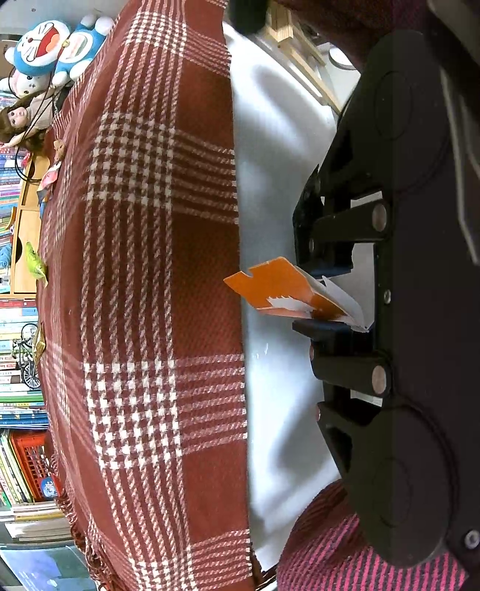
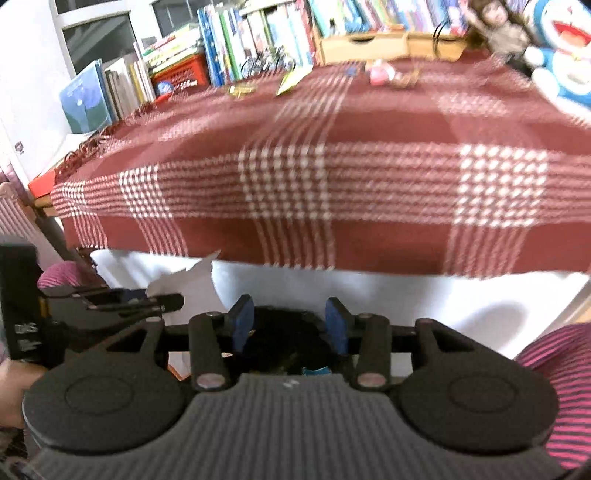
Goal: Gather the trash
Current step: 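Carry the box and paper bag into the black bin and open both grippers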
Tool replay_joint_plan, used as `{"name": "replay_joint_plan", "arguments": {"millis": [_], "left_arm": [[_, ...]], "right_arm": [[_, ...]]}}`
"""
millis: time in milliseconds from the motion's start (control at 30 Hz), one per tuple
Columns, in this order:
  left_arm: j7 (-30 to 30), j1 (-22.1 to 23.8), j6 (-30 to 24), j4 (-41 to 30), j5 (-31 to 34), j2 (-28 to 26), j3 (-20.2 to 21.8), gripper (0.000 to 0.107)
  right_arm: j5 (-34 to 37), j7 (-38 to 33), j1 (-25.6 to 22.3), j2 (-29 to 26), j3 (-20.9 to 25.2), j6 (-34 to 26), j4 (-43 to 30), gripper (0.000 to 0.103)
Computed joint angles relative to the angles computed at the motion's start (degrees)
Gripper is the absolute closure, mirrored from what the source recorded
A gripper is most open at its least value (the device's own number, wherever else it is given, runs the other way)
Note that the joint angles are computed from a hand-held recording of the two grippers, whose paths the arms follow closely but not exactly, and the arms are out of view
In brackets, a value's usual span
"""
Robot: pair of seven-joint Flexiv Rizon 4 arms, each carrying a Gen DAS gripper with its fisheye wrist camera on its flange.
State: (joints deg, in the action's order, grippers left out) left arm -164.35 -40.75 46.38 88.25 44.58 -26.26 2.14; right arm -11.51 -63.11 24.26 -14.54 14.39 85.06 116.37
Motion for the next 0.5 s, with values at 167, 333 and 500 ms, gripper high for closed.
{"name": "replay_joint_plan", "arguments": {"millis": [167, 333, 500], "left_arm": [[-0.7, -0.1, 0.4, 0.6, 0.2, 0.5, -0.1, 0.075], [-0.9, -0.2, 0.2, 0.5, 0.3, 0.9, -0.3, 0.061], [-1.6, -0.4, 0.0, 0.4, 1.0, 1.6, -0.4, 0.058]], "right_arm": [[-1.3, 1.4, 0.0, 4.5, -0.8, -2.9, 1.1, 0.041], [-1.1, 0.7, -0.2, 6.6, -0.3, -4.0, 1.6, 0.039], [-1.5, 0.1, -0.2, 6.9, -0.1, -3.6, 1.8, 0.037]]}}
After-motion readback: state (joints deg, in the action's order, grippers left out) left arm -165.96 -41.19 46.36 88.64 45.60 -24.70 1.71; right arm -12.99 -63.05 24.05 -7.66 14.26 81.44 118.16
